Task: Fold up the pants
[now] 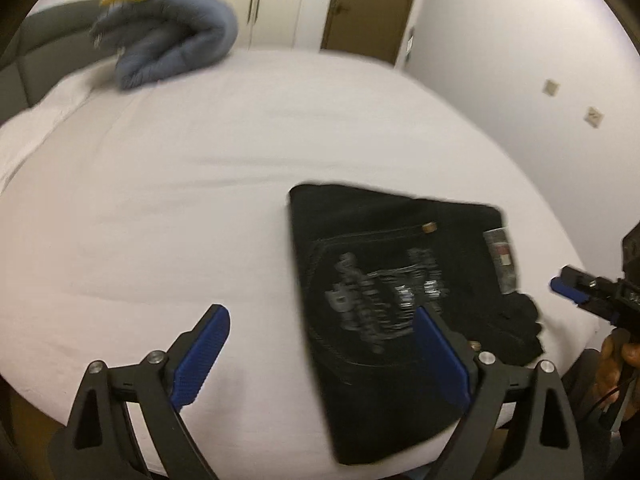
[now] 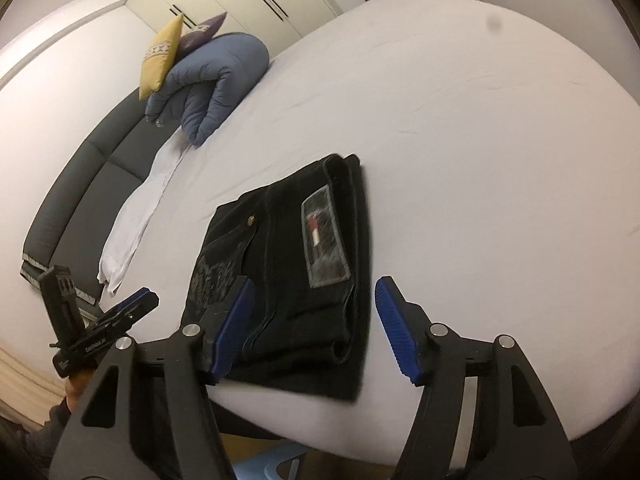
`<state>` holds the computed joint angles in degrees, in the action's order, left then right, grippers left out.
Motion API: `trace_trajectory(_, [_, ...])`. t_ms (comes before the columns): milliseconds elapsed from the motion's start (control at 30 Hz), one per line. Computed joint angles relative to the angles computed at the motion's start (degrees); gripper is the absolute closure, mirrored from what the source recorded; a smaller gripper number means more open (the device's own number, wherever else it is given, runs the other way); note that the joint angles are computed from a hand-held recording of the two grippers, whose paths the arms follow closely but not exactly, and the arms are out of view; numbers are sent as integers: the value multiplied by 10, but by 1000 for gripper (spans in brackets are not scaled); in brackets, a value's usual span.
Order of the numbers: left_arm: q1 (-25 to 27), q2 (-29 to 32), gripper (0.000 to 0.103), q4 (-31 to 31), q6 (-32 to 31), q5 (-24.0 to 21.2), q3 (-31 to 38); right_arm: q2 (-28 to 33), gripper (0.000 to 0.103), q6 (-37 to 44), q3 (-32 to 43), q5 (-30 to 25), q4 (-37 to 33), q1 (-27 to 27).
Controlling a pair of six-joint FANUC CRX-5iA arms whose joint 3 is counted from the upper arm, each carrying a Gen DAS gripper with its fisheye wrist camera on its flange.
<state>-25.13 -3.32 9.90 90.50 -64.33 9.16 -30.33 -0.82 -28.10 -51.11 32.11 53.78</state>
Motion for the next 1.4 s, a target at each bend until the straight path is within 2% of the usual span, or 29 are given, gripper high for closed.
trace_trajectory(100, [14,49,8,41,-8,-49,32,29,40,87,41,14,-84,-57])
trace_trajectory(267, [-12,120,8,-1,-9,-120,113,91,42,227,113,14,-268,-157])
trace_trajectory(367, [-33,149,9,-21,-20,-146,147,118,42,269,132,14,-327,-192])
trace_trajectory(433, [-40,160,10,-24,-14,-151,158,129,43,286,137,23,-341,-201])
trace_trajectory(567, [-47,172,24,-19,-11,-155,170,160,55,337,171,0,-374,-216])
trace_trajectory(833, [-60,178,32,-40,-11,-163,185,169,68,325,183,-22,-349,-195])
trace_trajectory(1033, [-84,175,52,-72,-4,-169,196,183,75,302,191,-52,-286,-161])
trace_trajectory(1400, [-95,171,67,-87,1,-168,197,190,85,262,186,-93,-175,-104])
